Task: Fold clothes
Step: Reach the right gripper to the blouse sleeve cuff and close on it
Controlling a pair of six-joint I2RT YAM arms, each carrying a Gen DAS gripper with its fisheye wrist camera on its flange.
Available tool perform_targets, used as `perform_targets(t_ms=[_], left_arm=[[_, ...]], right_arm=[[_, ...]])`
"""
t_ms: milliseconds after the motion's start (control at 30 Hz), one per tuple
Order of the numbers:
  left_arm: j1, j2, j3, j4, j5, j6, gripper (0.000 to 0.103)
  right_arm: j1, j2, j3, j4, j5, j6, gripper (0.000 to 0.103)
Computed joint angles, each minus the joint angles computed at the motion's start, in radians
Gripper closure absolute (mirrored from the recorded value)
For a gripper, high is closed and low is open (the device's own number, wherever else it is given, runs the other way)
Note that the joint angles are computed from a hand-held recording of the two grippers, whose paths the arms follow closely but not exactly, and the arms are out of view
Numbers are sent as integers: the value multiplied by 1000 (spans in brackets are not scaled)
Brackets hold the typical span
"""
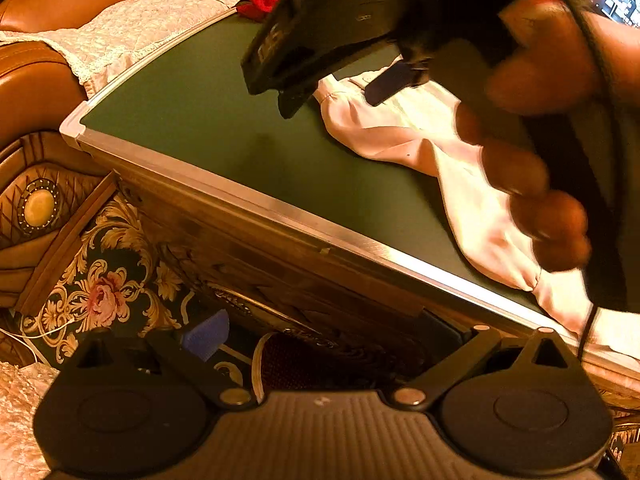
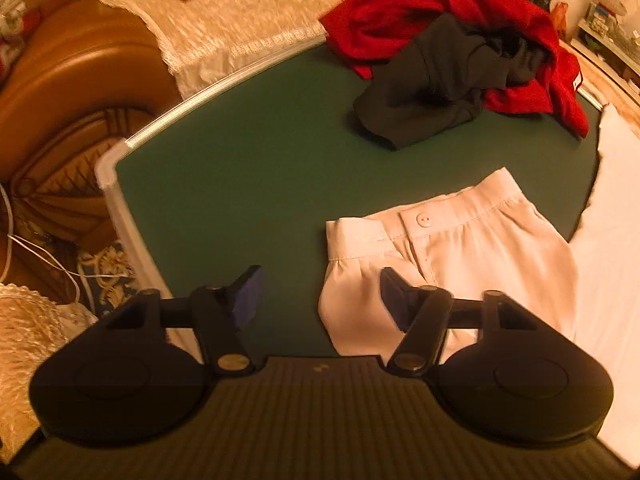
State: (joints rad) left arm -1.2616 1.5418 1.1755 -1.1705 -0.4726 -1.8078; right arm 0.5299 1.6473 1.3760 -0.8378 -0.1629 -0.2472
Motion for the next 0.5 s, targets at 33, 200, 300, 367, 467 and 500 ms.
perform_targets(t_ms=[33,200,300,367,467,500], left_arm=[[1,3,1,5,0,1,0],[10,28,21,16,3,18,0],[17,39,32,21,0,33,0],[27,56,50,25,-5,57,0],[49,78,69,55,-16,114,0],[59,89,81,66,-21,141,0]], right_arm=[[4,21,14,-13,9,10,53],[-10,65,57,-46,27,16,93],[-61,80,81,-68,-16,14,100],[-112,74,88,-81,-53,15,100],[-210,62,122,-124,-135,0,100],[-243,61,145,-150,-166,-7,100]])
